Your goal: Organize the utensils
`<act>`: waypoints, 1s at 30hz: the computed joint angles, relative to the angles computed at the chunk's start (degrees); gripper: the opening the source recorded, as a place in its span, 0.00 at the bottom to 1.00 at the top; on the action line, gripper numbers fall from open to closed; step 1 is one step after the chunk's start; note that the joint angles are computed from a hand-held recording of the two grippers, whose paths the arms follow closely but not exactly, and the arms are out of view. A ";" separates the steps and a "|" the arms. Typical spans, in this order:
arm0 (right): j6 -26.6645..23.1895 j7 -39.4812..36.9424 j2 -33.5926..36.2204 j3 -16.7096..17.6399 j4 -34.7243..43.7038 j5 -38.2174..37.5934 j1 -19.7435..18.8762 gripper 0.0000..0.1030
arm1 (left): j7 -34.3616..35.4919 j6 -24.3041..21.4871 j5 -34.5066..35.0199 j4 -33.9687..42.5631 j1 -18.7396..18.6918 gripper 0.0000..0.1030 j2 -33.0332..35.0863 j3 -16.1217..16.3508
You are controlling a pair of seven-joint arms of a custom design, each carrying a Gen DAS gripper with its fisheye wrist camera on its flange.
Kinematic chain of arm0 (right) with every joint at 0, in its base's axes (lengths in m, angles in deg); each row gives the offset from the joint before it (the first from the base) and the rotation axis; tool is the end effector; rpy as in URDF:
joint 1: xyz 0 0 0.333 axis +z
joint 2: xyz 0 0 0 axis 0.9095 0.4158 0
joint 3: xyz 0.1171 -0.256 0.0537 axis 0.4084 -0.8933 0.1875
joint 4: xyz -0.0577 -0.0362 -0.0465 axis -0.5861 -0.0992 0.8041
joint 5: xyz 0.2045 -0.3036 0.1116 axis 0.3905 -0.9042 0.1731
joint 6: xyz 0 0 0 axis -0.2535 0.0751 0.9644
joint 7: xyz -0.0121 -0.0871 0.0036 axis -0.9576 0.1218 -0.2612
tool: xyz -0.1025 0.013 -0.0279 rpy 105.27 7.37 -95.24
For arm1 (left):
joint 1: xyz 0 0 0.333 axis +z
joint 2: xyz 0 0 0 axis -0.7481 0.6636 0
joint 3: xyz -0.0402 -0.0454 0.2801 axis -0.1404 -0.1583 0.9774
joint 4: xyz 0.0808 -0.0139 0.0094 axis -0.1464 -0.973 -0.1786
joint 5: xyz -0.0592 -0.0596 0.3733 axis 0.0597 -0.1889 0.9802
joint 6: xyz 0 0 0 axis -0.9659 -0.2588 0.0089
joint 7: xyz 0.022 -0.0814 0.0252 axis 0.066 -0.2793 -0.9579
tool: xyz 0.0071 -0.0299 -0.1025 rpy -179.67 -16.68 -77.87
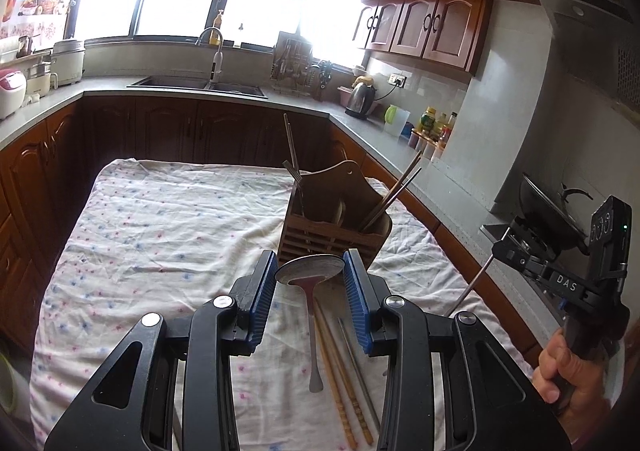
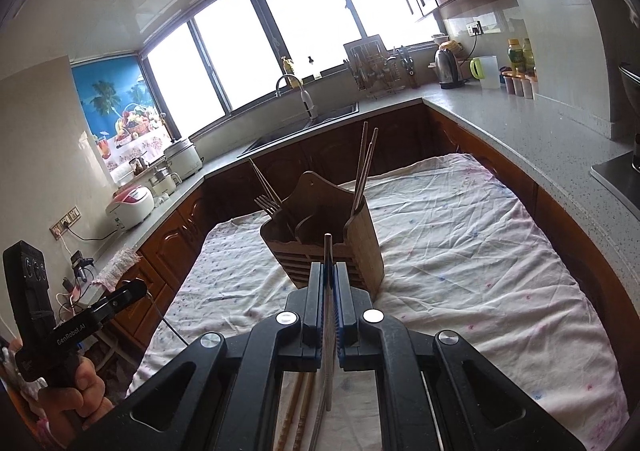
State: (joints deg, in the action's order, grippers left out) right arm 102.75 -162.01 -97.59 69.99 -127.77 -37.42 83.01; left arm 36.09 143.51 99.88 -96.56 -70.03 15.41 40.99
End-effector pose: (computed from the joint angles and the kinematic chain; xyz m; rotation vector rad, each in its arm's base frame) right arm 0.3920 0.3135 0.5414 -1.3108 1.6588 -0.6006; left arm 0.4565 -0.4036 0.5698 -1.4558 1.9512 -1.3684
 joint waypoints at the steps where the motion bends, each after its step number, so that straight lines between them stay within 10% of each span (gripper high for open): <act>1: 0.03 0.12 -0.01 -0.03 0.17 -0.25 -0.15 0.04 | 0.09 -0.10 0.09 0.49 0.00 0.32 0.23 0.03; 30: -0.35 -1.23 7.93 -3.43 14.74 -8.40 -2.56 0.04 | 7.11 -5.71 -3.65 32.90 -2.87 0.32 20.84 2.08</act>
State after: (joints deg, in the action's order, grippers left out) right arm 102.40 -163.24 -89.66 66.56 -113.03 -45.82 80.45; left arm 43.20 137.80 96.22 -63.66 -72.90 36.24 43.07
